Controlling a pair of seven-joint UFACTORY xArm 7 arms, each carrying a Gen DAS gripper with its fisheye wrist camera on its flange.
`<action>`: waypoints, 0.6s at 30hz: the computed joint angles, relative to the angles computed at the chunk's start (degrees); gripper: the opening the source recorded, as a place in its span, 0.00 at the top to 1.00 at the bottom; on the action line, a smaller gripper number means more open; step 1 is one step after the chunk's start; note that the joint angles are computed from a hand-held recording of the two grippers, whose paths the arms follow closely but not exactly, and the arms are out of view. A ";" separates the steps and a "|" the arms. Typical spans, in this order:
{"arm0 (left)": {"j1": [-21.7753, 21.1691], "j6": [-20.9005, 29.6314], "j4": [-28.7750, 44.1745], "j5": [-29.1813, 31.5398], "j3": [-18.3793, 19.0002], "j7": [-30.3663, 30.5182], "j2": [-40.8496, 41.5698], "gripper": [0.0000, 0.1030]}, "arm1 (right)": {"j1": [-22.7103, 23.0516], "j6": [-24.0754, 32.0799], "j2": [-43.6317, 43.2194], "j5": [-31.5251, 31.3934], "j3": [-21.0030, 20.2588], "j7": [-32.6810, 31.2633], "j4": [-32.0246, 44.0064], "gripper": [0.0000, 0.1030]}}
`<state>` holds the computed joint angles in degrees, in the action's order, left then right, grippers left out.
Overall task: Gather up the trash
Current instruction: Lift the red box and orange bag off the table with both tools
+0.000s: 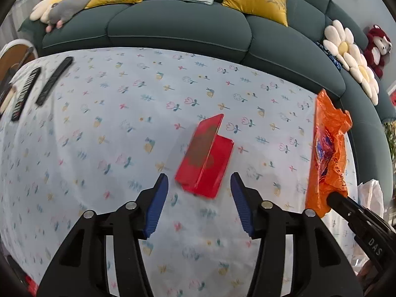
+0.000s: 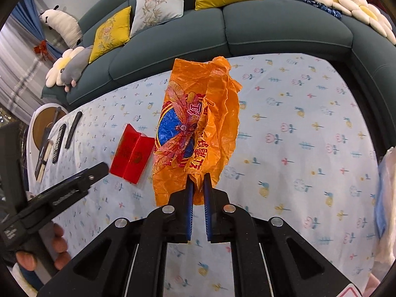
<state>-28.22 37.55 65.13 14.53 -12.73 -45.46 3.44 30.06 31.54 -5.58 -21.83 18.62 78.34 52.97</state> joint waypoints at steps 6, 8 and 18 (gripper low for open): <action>-0.81 0.86 3.97 2.23 1.11 2.63 6.16 0.62 | 0.98 -0.44 5.54 -0.62 -1.06 -0.65 4.33 0.93; -0.40 0.84 3.96 -0.51 1.15 4.47 6.91 0.83 | 1.58 -0.27 6.76 -0.64 -1.65 -1.14 5.48 0.93; -0.81 -0.90 0.50 -0.53 0.81 1.18 0.90 0.99 | 3.58 -0.60 5.87 -0.34 -2.59 -0.76 5.43 0.93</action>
